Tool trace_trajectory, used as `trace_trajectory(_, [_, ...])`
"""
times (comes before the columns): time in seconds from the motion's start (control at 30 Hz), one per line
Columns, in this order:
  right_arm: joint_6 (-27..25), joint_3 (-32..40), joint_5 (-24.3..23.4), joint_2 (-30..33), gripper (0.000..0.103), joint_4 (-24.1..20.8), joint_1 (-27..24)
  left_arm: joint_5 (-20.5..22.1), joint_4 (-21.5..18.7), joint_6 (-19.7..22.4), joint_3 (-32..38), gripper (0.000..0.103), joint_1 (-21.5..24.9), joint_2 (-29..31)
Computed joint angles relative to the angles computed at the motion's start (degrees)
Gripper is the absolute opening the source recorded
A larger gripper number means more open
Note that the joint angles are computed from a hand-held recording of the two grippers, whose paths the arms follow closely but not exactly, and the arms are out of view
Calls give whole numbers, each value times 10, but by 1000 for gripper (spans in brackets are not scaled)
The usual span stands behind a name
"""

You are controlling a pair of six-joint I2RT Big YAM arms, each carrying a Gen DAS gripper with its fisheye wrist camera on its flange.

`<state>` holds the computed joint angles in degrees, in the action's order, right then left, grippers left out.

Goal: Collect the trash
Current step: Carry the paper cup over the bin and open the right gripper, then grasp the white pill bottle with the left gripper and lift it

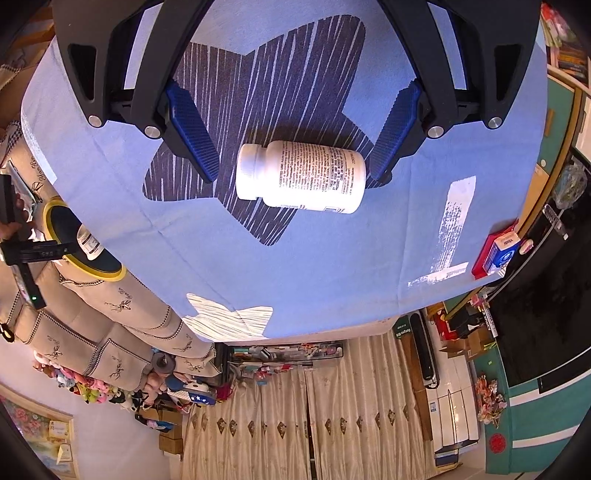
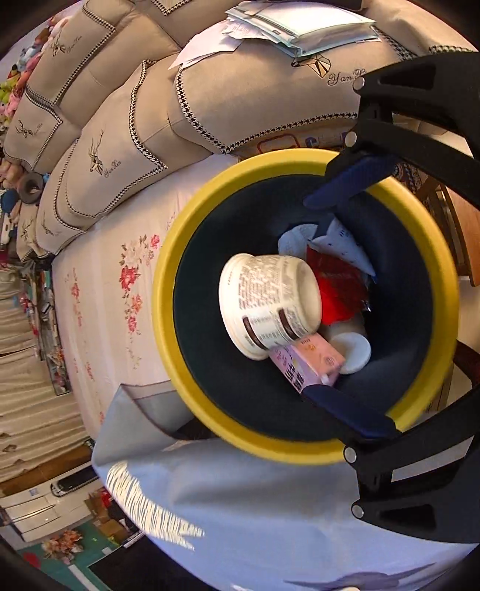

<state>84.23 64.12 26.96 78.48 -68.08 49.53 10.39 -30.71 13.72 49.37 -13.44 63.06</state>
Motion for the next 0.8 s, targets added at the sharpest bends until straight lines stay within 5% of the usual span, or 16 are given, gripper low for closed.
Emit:
trace_trajectory(0.33, [65, 64, 89, 16, 92, -46, 111, 4, -14, 26, 6, 87, 1, 13])
trace_trajectory(0.8, [52, 102, 94, 42, 92, -49, 131, 1, -11, 27, 44, 88, -2, 85])
